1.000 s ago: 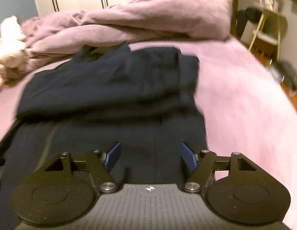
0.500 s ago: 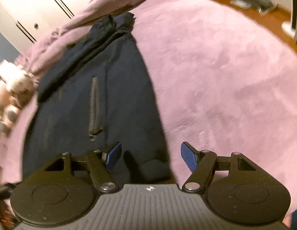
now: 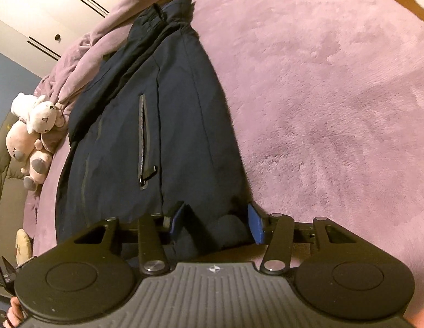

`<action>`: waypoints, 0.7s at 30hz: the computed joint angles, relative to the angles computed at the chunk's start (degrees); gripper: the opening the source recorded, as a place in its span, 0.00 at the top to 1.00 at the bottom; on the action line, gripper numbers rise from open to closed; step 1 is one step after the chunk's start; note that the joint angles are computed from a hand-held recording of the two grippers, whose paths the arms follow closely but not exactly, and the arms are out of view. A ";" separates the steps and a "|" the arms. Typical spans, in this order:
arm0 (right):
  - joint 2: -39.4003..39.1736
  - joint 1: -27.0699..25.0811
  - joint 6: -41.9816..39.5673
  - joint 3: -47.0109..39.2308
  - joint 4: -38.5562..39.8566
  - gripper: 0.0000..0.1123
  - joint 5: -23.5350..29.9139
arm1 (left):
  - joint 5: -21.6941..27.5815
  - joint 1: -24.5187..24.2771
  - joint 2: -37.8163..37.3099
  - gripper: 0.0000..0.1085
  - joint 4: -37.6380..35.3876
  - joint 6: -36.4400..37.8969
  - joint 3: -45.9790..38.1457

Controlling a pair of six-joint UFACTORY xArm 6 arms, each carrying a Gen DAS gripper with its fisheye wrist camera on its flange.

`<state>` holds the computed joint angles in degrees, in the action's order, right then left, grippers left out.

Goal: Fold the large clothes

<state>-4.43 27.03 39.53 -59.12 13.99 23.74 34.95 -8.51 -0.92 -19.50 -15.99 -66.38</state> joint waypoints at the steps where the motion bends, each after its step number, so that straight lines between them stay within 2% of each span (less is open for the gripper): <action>1: 0.01 -0.28 -0.34 0.12 0.61 0.56 -0.30 | 0.14 0.11 0.14 0.38 -0.59 0.83 -0.19; 4: 0.26 -1.08 -1.43 0.36 3.37 0.54 -1.31 | -0.58 0.44 0.06 0.47 -1.85 3.21 0.28; 7: 1.11 -1.17 -4.07 -0.09 5.61 0.53 -1.05 | -1.38 1.05 -0.14 0.48 -5.03 6.88 1.12; 11: 1.28 -0.78 -9.71 -0.74 10.27 0.52 -0.32 | -1.69 1.50 -0.17 0.43 -7.43 8.23 1.44; 13: 1.29 -0.68 -10.32 -1.15 9.56 0.64 0.41 | -1.35 1.57 0.34 0.40 -7.97 8.93 0.95; 16: 1.27 -0.53 -15.13 -1.04 16.41 0.73 -0.35 | -0.17 1.52 1.39 0.37 -7.91 10.55 -0.46; 19: 1.27 -0.49 -19.54 -0.91 23.15 0.74 -1.23 | 1.13 1.32 1.74 0.42 -6.37 12.36 -1.46; 21: 1.62 -0.62 -20.33 -1.31 23.89 0.73 -0.78 | 1.99 1.46 1.92 0.46 -5.60 12.76 -1.96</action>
